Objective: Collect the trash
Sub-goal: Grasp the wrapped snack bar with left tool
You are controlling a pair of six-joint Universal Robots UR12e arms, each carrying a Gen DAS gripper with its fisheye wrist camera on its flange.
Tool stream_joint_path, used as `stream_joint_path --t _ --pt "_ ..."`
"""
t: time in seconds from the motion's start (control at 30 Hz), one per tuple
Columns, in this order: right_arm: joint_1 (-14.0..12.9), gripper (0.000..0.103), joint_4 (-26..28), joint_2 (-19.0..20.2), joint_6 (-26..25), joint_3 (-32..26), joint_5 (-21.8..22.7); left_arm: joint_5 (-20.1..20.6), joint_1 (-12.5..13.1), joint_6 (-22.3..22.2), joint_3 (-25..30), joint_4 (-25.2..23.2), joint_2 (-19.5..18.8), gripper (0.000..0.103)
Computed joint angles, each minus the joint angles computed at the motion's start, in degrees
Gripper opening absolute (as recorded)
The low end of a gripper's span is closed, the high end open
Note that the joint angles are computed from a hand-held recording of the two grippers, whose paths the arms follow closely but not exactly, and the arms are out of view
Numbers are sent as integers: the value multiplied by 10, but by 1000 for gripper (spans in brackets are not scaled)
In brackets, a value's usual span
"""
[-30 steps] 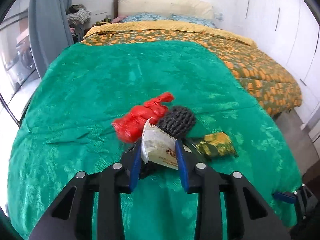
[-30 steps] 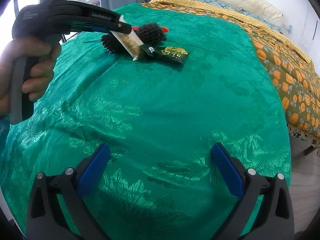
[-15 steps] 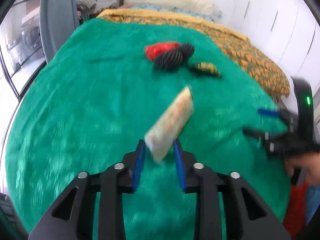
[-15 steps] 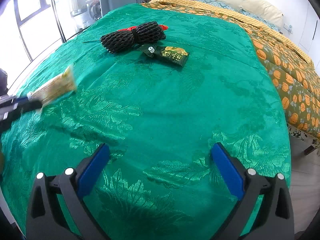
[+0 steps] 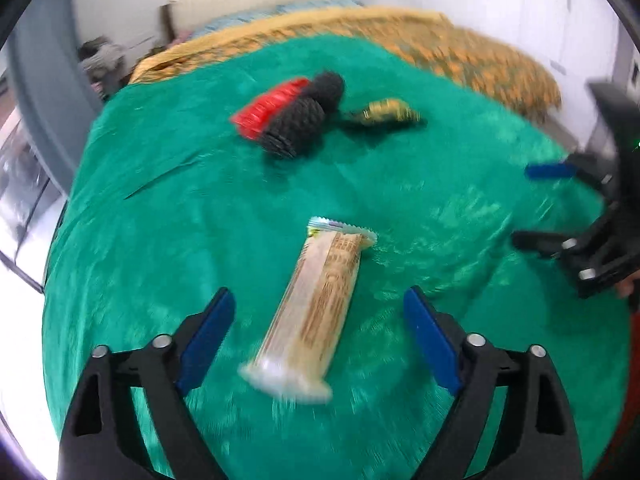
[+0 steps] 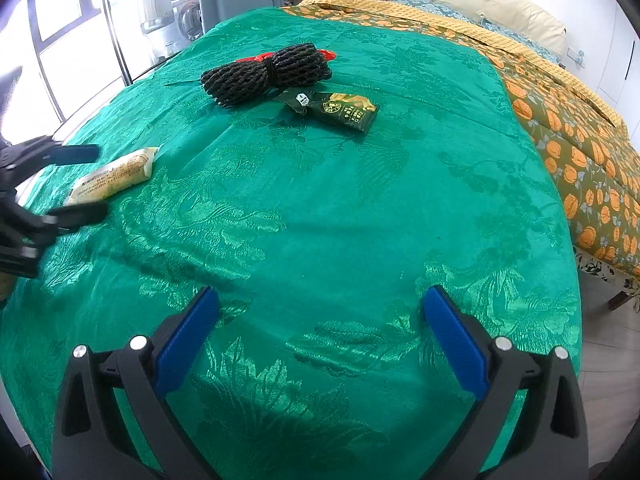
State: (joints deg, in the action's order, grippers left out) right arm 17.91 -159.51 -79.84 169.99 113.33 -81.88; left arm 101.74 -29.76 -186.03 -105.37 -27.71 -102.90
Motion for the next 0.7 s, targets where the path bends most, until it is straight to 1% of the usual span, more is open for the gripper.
stream_joint_path --t 0.03,0.07,0.1,0.13,0.17,0.2,0.3,0.33,0.4,0.47,0.53,0.57,0.6,0.67,0.7 --pt "0 98 0 0 0 0 0 -13 4 -1 1 2 -3 79" --pt "0 98 0 0 0 0 0 -26 10 -11 1 8 -3 72" --pt "0 98 0 0 0 0 0 -33 12 -20 2 4 -3 57" --pt "0 98 0 0 0 0 0 -38 15 -33 1 6 -1 46" --pt "0 98 0 0 0 0 0 -36 15 -43 -1 8 1 26" --pt "0 98 0 0 0 0 0 -28 14 -59 -2 5 3 22" --pt "0 98 0 1 0 -1 0 -7 11 -124 -15 9 18 21" --pt "0 98 0 1 0 -1 0 -2 8 -154 -20 6 26 21" --pt "0 98 0 1 0 -1 0 7 1 -194 -29 0 37 21" --pt "0 98 0 0 0 -1 0 21 -12 -220 -37 -4 42 22" --pt "0 98 0 1 0 -1 0 31 -21 -226 -42 -2 42 23" --pt "0 98 0 0 0 0 0 46 -27 -225 -44 -1 40 27" --pt "0 98 0 0 0 0 0 53 -30 -221 -45 -1 39 38" --pt "0 98 0 1 0 -1 0 71 -35 -217 -48 5 36 51" --pt "0 98 0 0 0 0 -1 79 -36 -217 -47 2 35 63"
